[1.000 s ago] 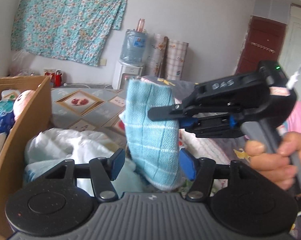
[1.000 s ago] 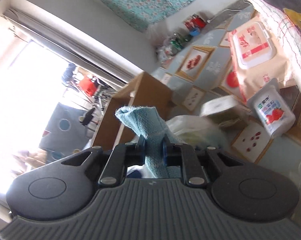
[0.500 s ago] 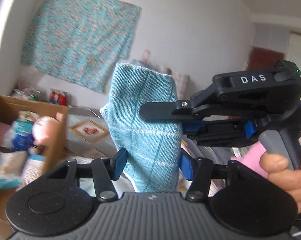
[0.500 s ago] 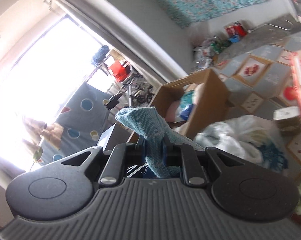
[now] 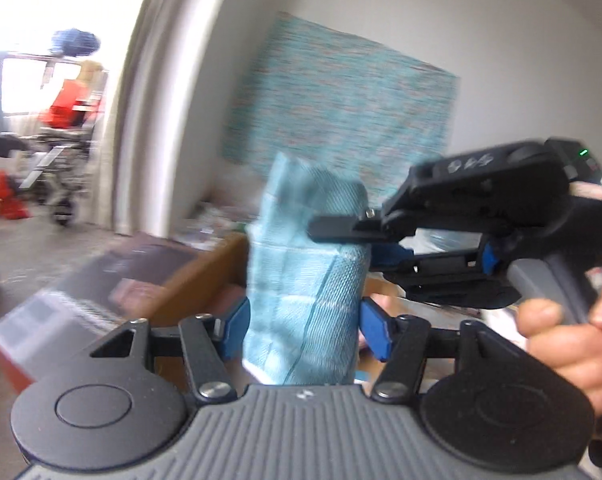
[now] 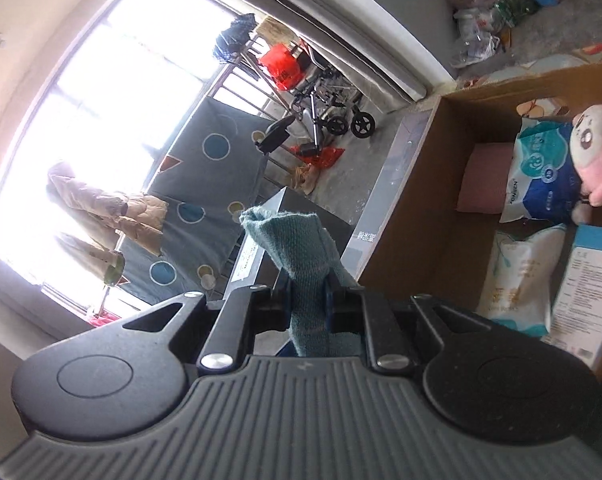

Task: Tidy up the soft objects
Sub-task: 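Carry the teal towel with the right gripper into the box and release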

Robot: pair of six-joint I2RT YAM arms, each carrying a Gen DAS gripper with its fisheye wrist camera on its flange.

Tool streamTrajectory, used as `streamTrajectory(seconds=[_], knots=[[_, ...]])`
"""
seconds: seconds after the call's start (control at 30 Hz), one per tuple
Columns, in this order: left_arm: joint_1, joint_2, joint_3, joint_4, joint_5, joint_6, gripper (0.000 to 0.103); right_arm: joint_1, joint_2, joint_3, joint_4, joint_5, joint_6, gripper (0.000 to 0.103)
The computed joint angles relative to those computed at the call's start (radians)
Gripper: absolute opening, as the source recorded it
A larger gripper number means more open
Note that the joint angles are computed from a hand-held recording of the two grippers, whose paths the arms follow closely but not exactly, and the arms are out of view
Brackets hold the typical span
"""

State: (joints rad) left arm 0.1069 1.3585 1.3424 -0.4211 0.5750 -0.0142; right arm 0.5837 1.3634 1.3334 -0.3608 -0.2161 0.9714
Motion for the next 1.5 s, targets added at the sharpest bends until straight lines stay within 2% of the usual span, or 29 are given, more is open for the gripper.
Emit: streamTrajectory(seconds=[0.1, 0.23, 0.33, 0.43, 0.5, 0.57, 0.73, 0.8, 0.97, 1.03, 1.07, 1.13, 1.27, 1.37, 1.43, 1.5], knots=[[0.075, 0.048, 0.021, 0.027, -0.018, -0.011, 0.062, -0.034, 0.202, 0.102, 0.034, -0.034, 0.041, 0.014], [0.142, 0.123, 0.071, 0.02, -0.04, -0.006, 0.062, -0.085, 0.4, 0.113, 0.161, -0.146, 0.211, 0.014], [0.194, 0.171, 0.105, 0.0, -0.02, 0.016, 0.062, -0.104, 0.51, 0.124, 0.196, -0.158, 0.283, 0.014], [0.213, 0.207, 0.125, -0.005, -0.002, 0.029, 0.062, -0.117, 0.575, 0.132, 0.195, -0.119, 0.32, 0.016], [0.222, 0.216, 0.119, -0.001, 0.015, 0.04, 0.062, -0.12, 0.597, 0.158, 0.155, -0.073, 0.294, 0.018], [0.221, 0.223, 0.12, -0.004, 0.024, 0.05, 0.062, -0.113, 0.615, 0.215, 0.059, -0.003, 0.247, 0.02], [0.22, 0.231, 0.105, 0.005, 0.039, 0.055, 0.062, -0.092, 0.623, 0.286, -0.054, 0.078, 0.146, 0.042], [0.224, 0.231, 0.102, 0.003, 0.046, 0.051, 0.063, -0.076, 0.619, 0.31, -0.097, 0.108, 0.116, 0.045], [0.237, 0.206, 0.078, 0.005, 0.051, 0.054, 0.063, -0.048, 0.636, 0.378, -0.202, 0.128, 0.093, 0.044], [0.243, 0.197, 0.072, -0.001, 0.051, 0.053, 0.063, -0.045, 0.666, 0.44, -0.278, 0.122, 0.072, 0.029], [0.246, 0.195, 0.072, -0.006, 0.054, 0.053, 0.063, -0.034, 0.699, 0.48, -0.305, 0.13, 0.073, 0.026], [0.25, 0.191, 0.073, -0.018, 0.054, 0.056, 0.063, -0.022, 0.735, 0.501, -0.29, 0.118, 0.092, 0.019], [0.253, 0.18, 0.066, -0.035, 0.045, 0.07, 0.063, -0.007, 0.782, 0.506, -0.212, 0.107, 0.135, 0.018], [0.255, 0.177, 0.073, -0.057, 0.048, 0.075, 0.063, -0.009, 0.803, 0.52, -0.184, 0.087, 0.131, 0.022], [0.261, 0.168, 0.064, -0.054, 0.057, 0.081, 0.063, -0.009, 0.797, 0.543, -0.219, 0.084, 0.122, 0.036], [0.267, 0.159, 0.051, -0.045, 0.065, 0.088, 0.063, -0.015, 0.74, 0.491, -0.2, 0.081, 0.098, 0.049]])
